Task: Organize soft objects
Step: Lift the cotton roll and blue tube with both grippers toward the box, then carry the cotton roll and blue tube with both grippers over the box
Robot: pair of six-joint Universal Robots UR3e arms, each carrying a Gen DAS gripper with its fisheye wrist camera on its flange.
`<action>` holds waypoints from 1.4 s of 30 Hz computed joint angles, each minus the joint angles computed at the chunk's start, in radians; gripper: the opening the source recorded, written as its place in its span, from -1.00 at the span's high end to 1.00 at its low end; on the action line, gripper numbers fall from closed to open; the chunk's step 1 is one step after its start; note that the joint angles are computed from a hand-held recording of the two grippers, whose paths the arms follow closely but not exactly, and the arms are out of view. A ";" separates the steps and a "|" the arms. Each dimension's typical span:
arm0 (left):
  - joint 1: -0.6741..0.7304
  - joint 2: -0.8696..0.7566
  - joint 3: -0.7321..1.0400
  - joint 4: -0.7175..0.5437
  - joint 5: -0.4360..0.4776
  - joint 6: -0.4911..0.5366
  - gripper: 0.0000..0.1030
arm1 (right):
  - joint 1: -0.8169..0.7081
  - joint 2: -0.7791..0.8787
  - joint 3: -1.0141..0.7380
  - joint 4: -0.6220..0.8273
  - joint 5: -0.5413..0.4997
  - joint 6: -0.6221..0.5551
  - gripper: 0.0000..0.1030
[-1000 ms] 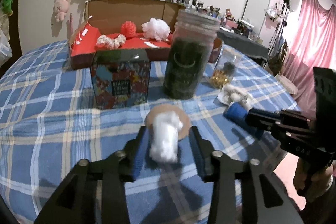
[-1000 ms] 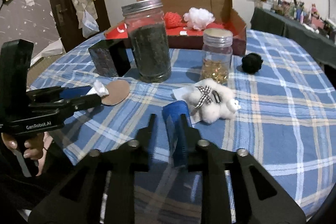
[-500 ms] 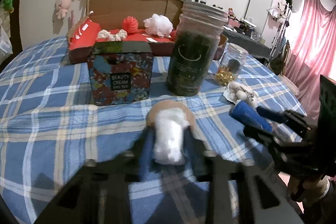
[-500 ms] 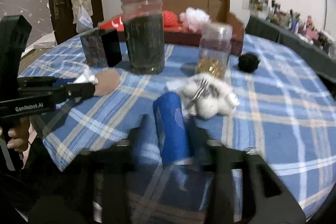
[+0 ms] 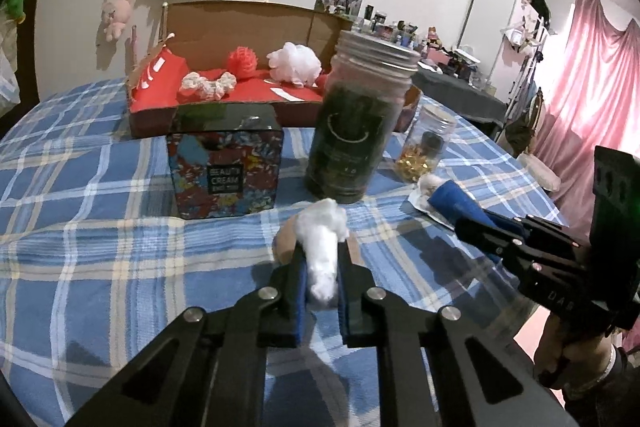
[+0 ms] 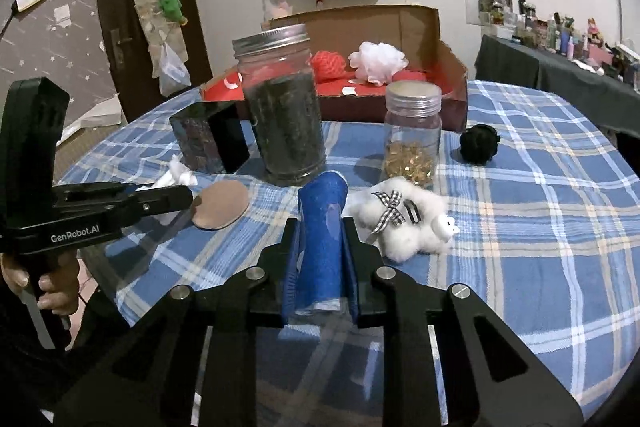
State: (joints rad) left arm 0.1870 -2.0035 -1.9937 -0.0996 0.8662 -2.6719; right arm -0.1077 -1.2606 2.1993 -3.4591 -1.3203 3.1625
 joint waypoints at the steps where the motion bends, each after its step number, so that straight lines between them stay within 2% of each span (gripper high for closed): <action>1: 0.003 0.000 0.003 -0.008 0.000 0.001 0.76 | -0.003 -0.004 0.002 -0.003 -0.005 0.003 0.64; 9: 0.051 0.008 0.016 -0.017 0.028 -0.015 0.76 | -0.094 -0.070 0.021 0.071 0.033 -0.019 0.64; 16: 0.093 -0.019 0.097 -0.084 0.072 -0.004 0.76 | -0.192 -0.105 -0.003 0.191 0.078 -0.056 0.64; 26: 0.109 -0.154 0.383 -0.269 0.103 0.017 0.76 | -0.285 -0.073 -0.170 0.411 0.130 -0.131 0.64; 36: 0.074 -0.276 0.650 -0.434 0.121 0.096 0.76 | -0.300 0.029 -0.394 0.598 0.170 -0.185 0.64; 42: 0.068 -0.330 0.778 -0.534 0.089 0.159 0.76 | -0.317 0.084 -0.489 0.671 0.240 -0.230 0.64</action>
